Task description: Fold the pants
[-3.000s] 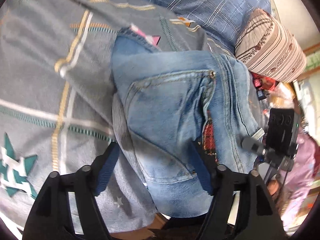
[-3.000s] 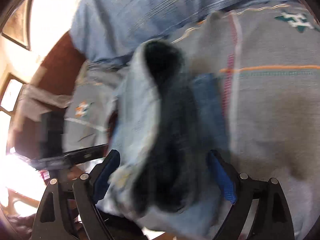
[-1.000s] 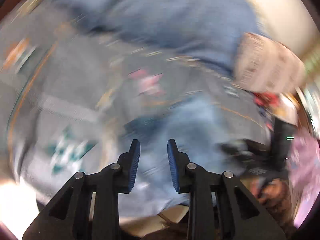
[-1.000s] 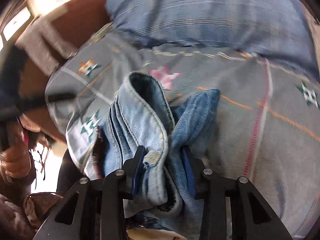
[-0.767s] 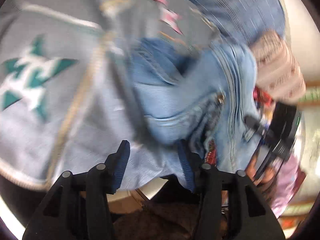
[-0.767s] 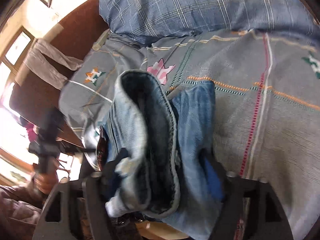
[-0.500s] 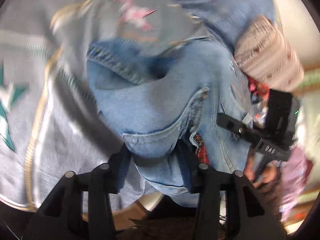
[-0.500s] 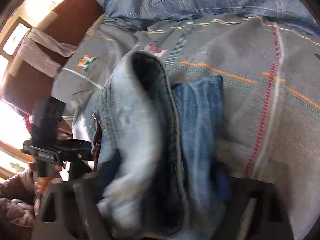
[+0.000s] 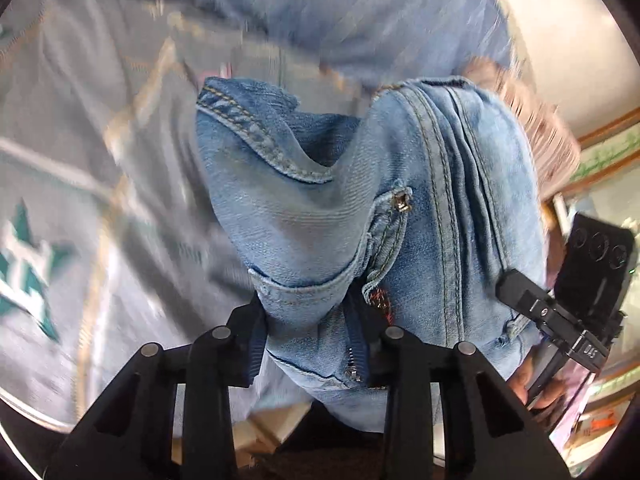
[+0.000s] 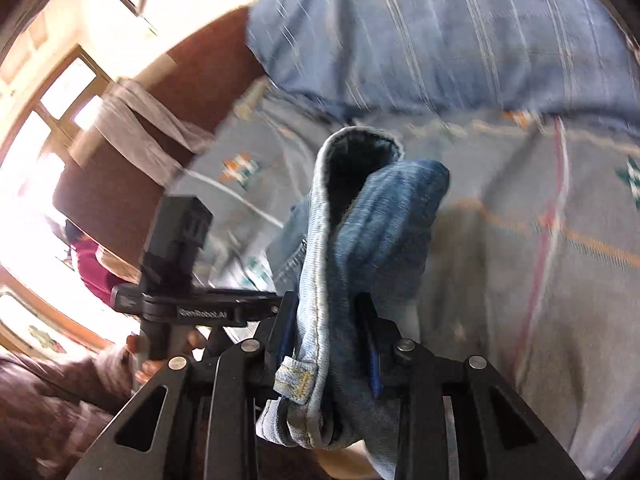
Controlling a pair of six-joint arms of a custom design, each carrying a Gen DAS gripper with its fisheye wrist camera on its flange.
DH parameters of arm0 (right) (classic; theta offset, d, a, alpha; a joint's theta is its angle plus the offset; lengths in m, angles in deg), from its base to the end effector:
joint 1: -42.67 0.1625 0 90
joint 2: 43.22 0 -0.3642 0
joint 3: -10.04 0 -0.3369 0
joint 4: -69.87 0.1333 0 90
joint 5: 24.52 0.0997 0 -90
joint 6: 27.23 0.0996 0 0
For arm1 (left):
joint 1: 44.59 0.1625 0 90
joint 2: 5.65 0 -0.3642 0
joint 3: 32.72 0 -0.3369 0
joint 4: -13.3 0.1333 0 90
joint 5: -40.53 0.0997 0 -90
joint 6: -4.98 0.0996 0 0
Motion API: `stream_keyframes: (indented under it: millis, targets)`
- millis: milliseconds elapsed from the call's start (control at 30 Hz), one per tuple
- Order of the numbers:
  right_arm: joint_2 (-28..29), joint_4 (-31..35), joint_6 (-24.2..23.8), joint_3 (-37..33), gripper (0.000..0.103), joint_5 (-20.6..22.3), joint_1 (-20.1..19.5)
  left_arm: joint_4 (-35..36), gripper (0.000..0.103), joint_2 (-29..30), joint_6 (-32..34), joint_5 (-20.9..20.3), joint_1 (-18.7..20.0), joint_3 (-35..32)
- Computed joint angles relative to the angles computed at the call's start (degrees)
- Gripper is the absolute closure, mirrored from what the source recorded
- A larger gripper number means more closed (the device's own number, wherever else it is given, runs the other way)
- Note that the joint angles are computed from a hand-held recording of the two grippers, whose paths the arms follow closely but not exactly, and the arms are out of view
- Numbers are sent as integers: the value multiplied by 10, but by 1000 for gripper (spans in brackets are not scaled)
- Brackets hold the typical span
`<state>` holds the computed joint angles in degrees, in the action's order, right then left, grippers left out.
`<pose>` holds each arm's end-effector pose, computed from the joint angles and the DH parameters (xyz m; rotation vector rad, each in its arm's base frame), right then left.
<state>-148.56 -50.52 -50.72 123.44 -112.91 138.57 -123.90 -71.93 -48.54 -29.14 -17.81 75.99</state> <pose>0.1731 -0.3513 0.4123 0.7821 -2.9489 0.6016 -0.3728 -0.3762 0.1838 0.2299 2.9724 -0.5202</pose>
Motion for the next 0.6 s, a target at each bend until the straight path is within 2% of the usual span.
stream_keyframes:
  millis: [133,200,267,333,367,400,433,467,533,600]
  targets:
    - [52,-59,17,-36,73,67,6,71,70,17,43,113,-7,-87]
    - [95,-105,46,-54,73,115,-13,133,69,57,60,168,4,-159]
    - [138,-159,74,-64,72,136,-34,184,66,103,67,207,26,-223]
    - [188,-223,94,-70,73,122,-57,245,64,161,59,223,56,-284]
    - [212,-250,106,-72,73,93,-67,269,64,175,52,215,67,-297]
    - [236,-274,118,-74,73,41,-76,293,63,192,50,200,81,-310]
    - [250,-292,121,-70,73,7,-86,294,61,202,50,194,88,-309]
    - [253,-318,114,-54,69,-3,-103,282,60,201,49,207,83,-294]
    - [238,-329,129,-34,59,33,-128,249,57,203,67,250,68,-273]
    - [226,-327,119,-28,58,17,-121,252,57,208,72,268,58,-275]
